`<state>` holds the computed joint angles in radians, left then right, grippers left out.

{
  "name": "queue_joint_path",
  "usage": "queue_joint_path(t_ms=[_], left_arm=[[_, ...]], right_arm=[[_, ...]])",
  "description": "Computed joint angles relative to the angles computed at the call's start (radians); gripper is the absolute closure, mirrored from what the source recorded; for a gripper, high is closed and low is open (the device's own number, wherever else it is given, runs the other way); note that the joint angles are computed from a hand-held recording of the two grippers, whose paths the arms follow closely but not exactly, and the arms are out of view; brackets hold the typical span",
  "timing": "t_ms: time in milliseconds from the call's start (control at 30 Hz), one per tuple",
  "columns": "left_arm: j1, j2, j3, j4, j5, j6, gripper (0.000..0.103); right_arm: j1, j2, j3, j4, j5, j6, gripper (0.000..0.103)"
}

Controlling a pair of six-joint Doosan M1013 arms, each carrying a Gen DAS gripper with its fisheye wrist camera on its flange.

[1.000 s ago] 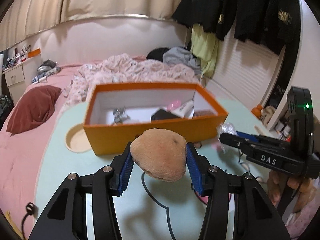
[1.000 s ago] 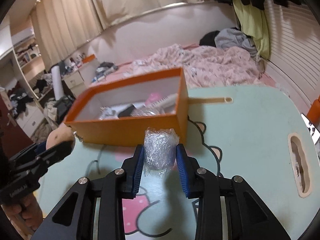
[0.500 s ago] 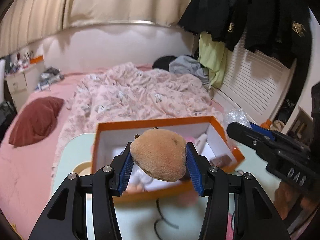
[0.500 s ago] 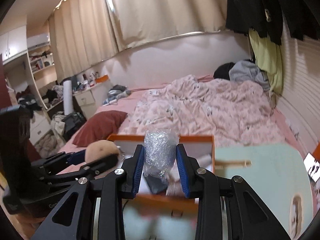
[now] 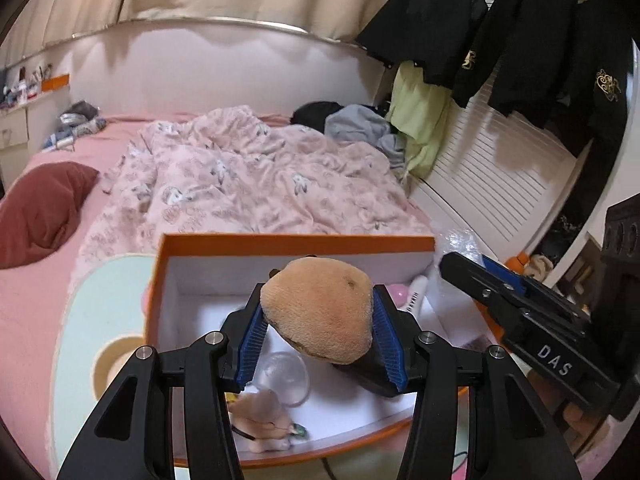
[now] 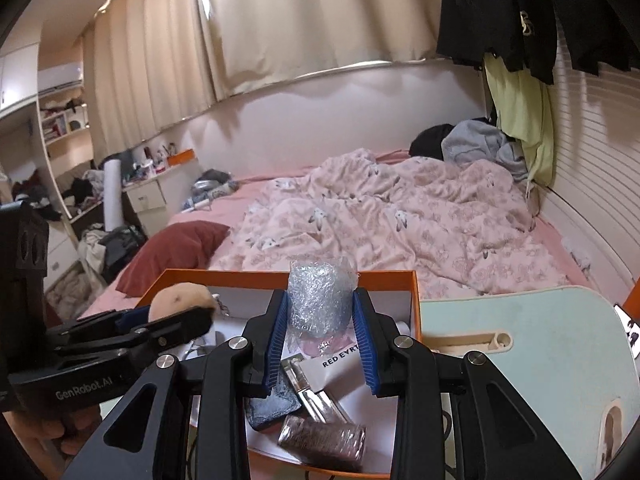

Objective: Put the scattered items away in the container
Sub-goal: 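Carry the plush ball and clear bag into the orange box and release both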

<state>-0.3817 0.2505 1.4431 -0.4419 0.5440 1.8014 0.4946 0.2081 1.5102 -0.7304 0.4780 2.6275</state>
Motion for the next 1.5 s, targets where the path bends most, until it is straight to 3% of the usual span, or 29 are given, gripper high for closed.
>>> queue_joint_path(t_ms=[233,400,433,500,567,767,900,1100,1267,1367,1500], left_arm=[[0.000,0.008,-0.006,0.068,-0.006,-0.059,0.051],[-0.006,0.009,-0.003,0.068,-0.009,-0.025,0.051],[-0.008,0.008,-0.002,0.063,-0.012,-0.014,0.051],[-0.010,0.005,0.004,0.061,-0.026,-0.002,0.049],[-0.008,0.002,0.007,0.035,-0.031,0.022,0.048],[-0.001,-0.007,0.017,-0.047,-0.045,0.080,0.047],[0.001,-0.014,0.025,-0.037,-0.058,0.048,0.036],[0.012,-0.036,0.047,-0.093,-0.073,0.078,0.036],[-0.001,-0.060,0.076,0.000,-0.104,0.011,0.036],[0.005,-0.075,0.094,-0.081,-0.089,0.081,0.036],[-0.006,-0.108,0.126,-0.065,-0.118,0.072,0.036]], right_arm=[[-0.007,0.008,-0.009,0.070,-0.001,-0.061,0.071],[-0.006,0.011,-0.008,0.078,-0.022,-0.069,0.070],[-0.006,0.010,-0.006,0.085,-0.033,-0.074,0.064],[-0.011,0.004,0.004,0.103,-0.068,-0.079,0.042],[-0.014,-0.004,0.017,0.090,-0.096,-0.039,0.032],[-0.016,-0.017,0.029,0.030,-0.101,0.046,0.031],[-0.001,-0.017,0.025,-0.054,-0.054,0.114,0.031],[0.023,-0.017,0.017,-0.091,0.043,0.137,0.031],[0.041,-0.024,0.023,-0.130,0.077,0.154,0.031],[0.046,-0.026,0.028,-0.136,0.076,0.160,0.031],[0.054,-0.039,0.047,-0.160,0.068,0.194,0.031]])
